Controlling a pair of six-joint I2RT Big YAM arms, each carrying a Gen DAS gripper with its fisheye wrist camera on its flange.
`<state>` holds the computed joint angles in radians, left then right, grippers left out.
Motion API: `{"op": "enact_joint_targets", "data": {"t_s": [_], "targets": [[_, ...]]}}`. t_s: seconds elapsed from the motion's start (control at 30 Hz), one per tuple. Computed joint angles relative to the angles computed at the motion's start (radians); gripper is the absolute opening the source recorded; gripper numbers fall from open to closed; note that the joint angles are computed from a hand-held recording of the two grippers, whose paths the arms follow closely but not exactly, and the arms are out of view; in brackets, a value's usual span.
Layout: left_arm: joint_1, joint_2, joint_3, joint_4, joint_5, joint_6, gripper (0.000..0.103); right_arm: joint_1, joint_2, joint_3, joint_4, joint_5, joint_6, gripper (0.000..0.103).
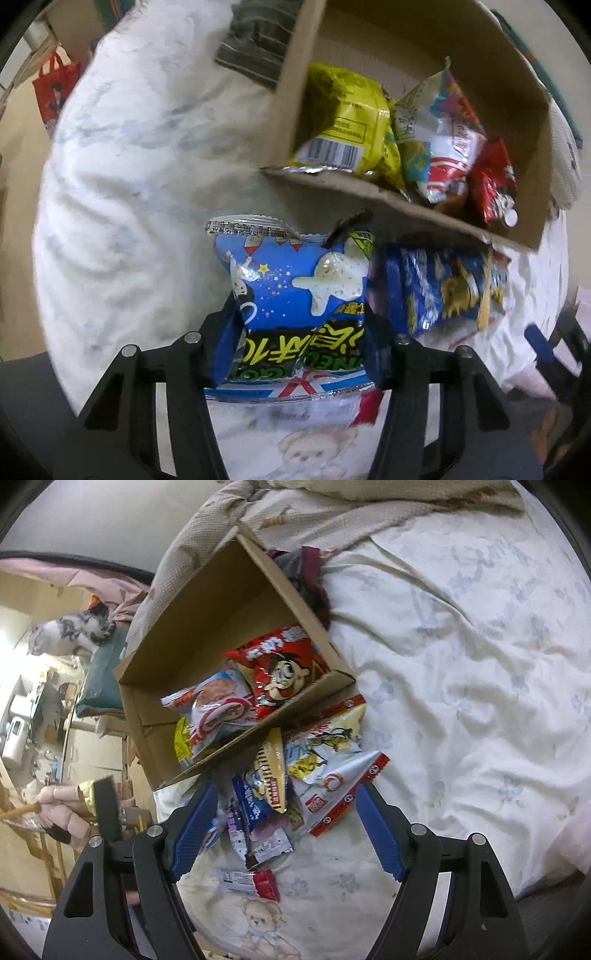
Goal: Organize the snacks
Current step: 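Grasp blue snack bag with left tool while right tool grasps white-red bag, then carry blue bag toward box with left tool while right tool lowers white-red bag in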
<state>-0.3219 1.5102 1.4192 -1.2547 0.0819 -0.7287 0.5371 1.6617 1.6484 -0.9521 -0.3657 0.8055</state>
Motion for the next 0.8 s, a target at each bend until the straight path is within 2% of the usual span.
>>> {"op": "enact_joint_targets", "data": {"t_s": [0.13, 0.2, 0.37, 0.47, 0.6, 0.73, 0.8], "targets": [[-0.005, -0.071, -0.006, -0.032, -0.025, 0.045, 0.052, -0.016, 0.012, -0.01, -0.044, -0.001, 0.042, 0.08], [-0.017, -0.109, 0.001, -0.046, -0.069, 0.074, 0.052, -0.026, 0.02, -0.022, -0.054, -0.02, 0.08, 0.08], [-0.036, -0.195, -0.025, -0.05, -0.123, 0.095, 0.052, -0.031, 0.059, -0.014, -0.047, -0.042, 0.129, 0.08], [-0.029, -0.21, -0.042, -0.035, -0.15, 0.097, 0.052, -0.029, 0.114, 0.037, -0.065, -0.055, 0.127, 0.08], [0.007, -0.182, -0.014, -0.015, -0.177, 0.089, 0.052, -0.021, 0.159, 0.062, -0.057, -0.044, 0.153, 0.078], [0.016, -0.174, -0.016, -0.003, -0.178, 0.075, 0.052, -0.012, 0.182, 0.066, -0.05, -0.052, 0.146, 0.072], [0.012, -0.17, -0.017, -0.004, -0.175, 0.072, 0.052, -0.004, 0.181, 0.073, -0.058, -0.044, 0.127, 0.061]]}}
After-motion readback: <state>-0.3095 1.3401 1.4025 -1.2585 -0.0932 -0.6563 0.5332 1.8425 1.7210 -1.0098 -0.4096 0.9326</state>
